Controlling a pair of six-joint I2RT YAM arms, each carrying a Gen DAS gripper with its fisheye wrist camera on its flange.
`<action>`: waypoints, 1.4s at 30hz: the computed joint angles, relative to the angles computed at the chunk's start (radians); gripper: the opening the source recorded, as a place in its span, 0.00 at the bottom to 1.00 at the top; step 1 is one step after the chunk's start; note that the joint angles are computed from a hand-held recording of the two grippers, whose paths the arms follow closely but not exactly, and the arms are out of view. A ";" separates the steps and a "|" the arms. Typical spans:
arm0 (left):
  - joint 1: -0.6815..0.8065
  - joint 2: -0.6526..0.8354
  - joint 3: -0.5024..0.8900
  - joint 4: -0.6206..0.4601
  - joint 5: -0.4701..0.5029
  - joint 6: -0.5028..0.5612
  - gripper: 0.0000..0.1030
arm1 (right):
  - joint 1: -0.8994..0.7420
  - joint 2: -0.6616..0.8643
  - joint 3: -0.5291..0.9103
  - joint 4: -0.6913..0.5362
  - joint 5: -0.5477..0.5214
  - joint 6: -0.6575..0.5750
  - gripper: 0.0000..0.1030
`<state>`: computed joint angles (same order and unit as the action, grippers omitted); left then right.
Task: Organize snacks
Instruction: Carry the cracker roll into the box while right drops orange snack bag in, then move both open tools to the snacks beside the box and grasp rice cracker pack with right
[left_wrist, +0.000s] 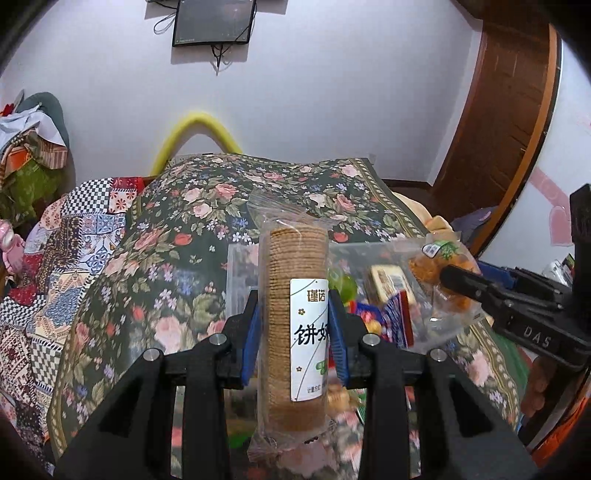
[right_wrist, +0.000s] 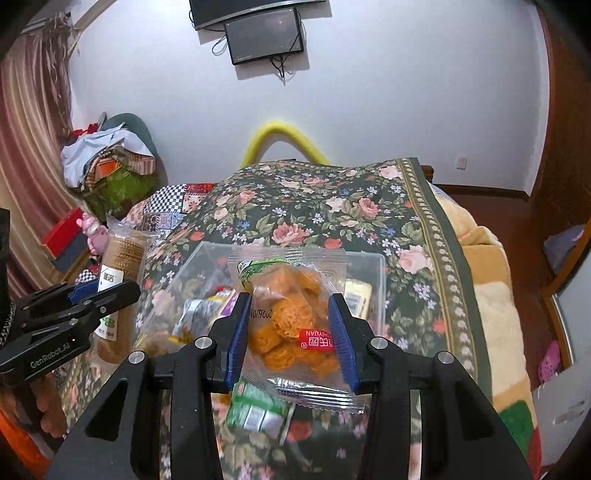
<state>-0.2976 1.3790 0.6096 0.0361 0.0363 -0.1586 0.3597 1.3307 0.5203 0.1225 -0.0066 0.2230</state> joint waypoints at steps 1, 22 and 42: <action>0.008 0.030 0.017 0.010 0.007 0.001 0.32 | -0.002 0.027 0.013 0.011 -0.001 -0.001 0.38; 0.058 0.504 0.278 0.069 0.053 -0.007 0.33 | -0.055 0.434 0.220 0.092 -0.025 -0.043 0.38; 0.058 0.063 0.025 -0.041 0.038 0.054 0.45 | 0.025 0.154 0.073 -0.022 0.073 -0.048 0.62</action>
